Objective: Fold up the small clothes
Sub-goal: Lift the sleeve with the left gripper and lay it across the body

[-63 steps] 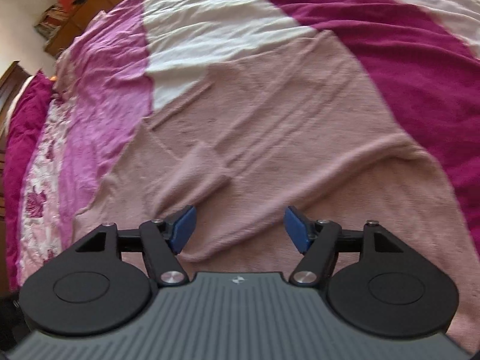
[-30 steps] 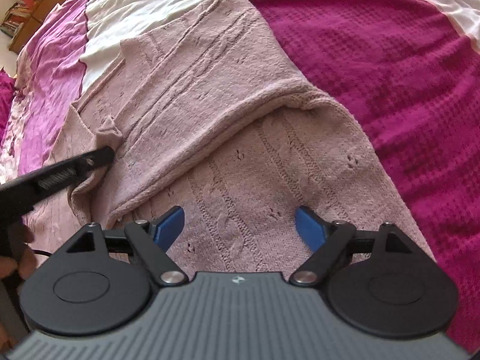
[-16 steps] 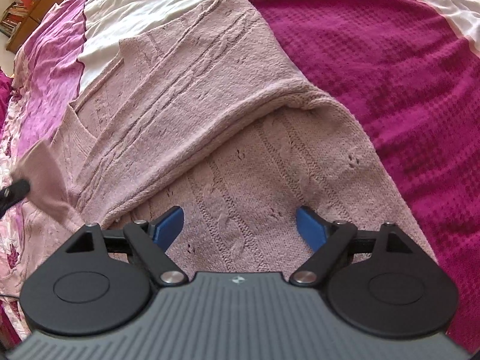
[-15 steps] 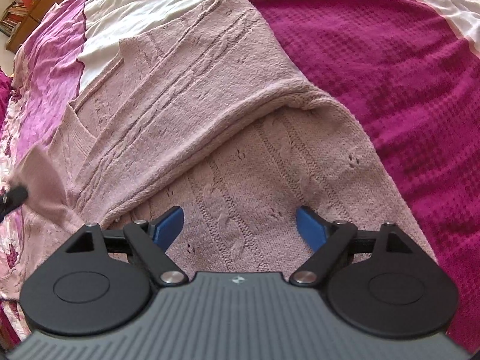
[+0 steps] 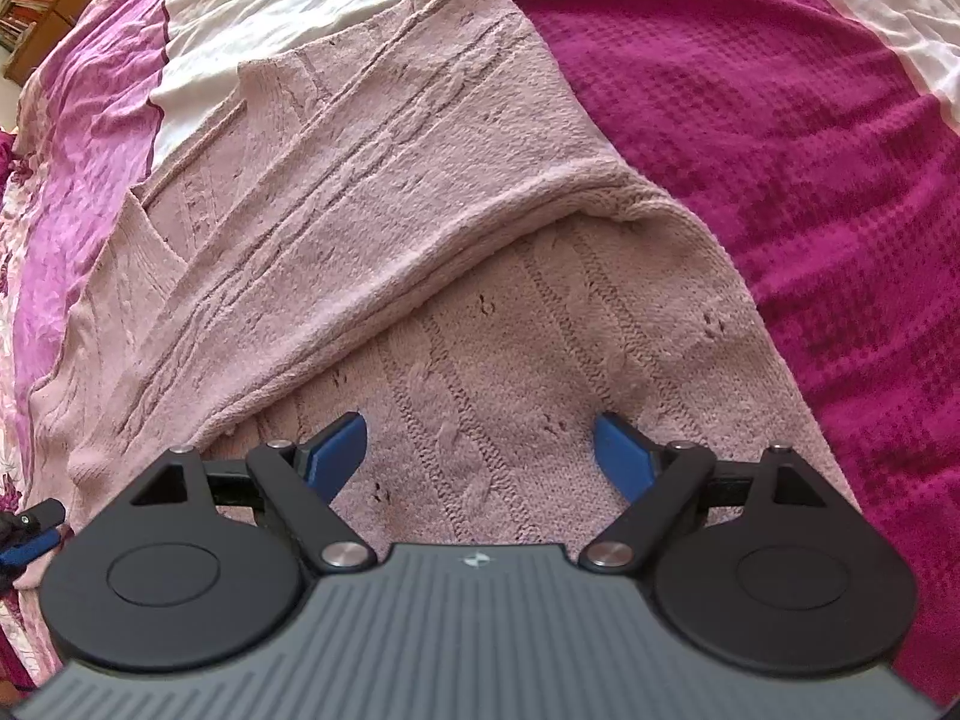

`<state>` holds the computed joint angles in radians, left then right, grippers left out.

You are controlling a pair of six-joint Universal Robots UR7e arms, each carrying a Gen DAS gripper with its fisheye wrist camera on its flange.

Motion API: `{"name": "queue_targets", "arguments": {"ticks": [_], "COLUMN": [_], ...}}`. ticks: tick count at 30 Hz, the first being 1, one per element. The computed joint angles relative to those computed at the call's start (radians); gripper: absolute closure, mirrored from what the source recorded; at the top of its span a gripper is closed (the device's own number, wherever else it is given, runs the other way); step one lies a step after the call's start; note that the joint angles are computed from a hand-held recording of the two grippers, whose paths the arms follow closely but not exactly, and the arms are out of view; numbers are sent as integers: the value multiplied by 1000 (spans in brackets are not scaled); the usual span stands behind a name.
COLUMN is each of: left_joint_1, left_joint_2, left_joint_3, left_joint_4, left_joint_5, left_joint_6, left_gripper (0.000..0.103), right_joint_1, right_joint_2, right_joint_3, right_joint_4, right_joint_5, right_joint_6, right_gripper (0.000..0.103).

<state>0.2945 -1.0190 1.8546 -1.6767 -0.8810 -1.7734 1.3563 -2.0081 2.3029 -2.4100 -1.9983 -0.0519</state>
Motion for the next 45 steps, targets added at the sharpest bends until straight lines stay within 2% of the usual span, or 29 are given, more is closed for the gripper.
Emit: {"name": "queue_targets", "arguments": {"ticks": [2, 6, 15, 22, 26, 27, 28, 29, 30, 31, 33, 34, 41, 43, 45], "left_joint_1": [3, 32, 94, 107, 110, 110, 108, 107, 106, 105, 95, 88, 72, 80, 94], "left_joint_2": [-6, -2, 33, 48, 44, 43, 43, 44, 43, 44, 46, 46, 48, 55, 66], "left_joint_3": [3, 11, 28, 43, 61, 66, 72, 78, 85, 85, 88, 89, 86, 78, 70], "left_joint_4": [-16, -76, -183, -222, -251, -260, -274, -293, -318, -326, -339, -346, -375, -386, -393], "left_joint_5": [15, 33, 41, 38, 45, 49, 55, 62, 63, 62, 82, 97, 198, 207, 201], "left_joint_6": [4, 73, 143, 174, 185, 190, 200, 220, 250, 265, 283, 298, 366, 388, 410], "left_gripper": [60, 60, 60, 60, 62, 62, 65, 72, 90, 93, 95, 95, 95, 95, 95], "right_joint_1": [8, 26, 65, 99, 136, 153, 171, 192, 204, 213, 220, 219, 204, 195, 182], "right_joint_2": [-5, -8, 253, 447, 516, 539, 560, 581, 592, 598, 588, 575, 500, 489, 499], "right_joint_3": [-28, -65, -259, -382, -405, -418, -428, -433, -432, -430, -432, -431, -394, -388, -387], "right_joint_4": [51, 46, -70, -36, -30, -15, -8, -11, -19, -33, -32, -31, -144, -172, -219], "right_joint_5": [17, 70, 89, 10, -105, -155, -204, -267, -301, -321, -318, -302, -230, -207, -178], "right_joint_6": [50, 49, 70, 146, 172, 162, 147, 125, 109, 90, 87, 96, 91, 90, 54], "right_gripper": [15, 15, 15, 15, 16, 19, 27, 33, 45, 62, 87, 92, 96, 96, 96]}}
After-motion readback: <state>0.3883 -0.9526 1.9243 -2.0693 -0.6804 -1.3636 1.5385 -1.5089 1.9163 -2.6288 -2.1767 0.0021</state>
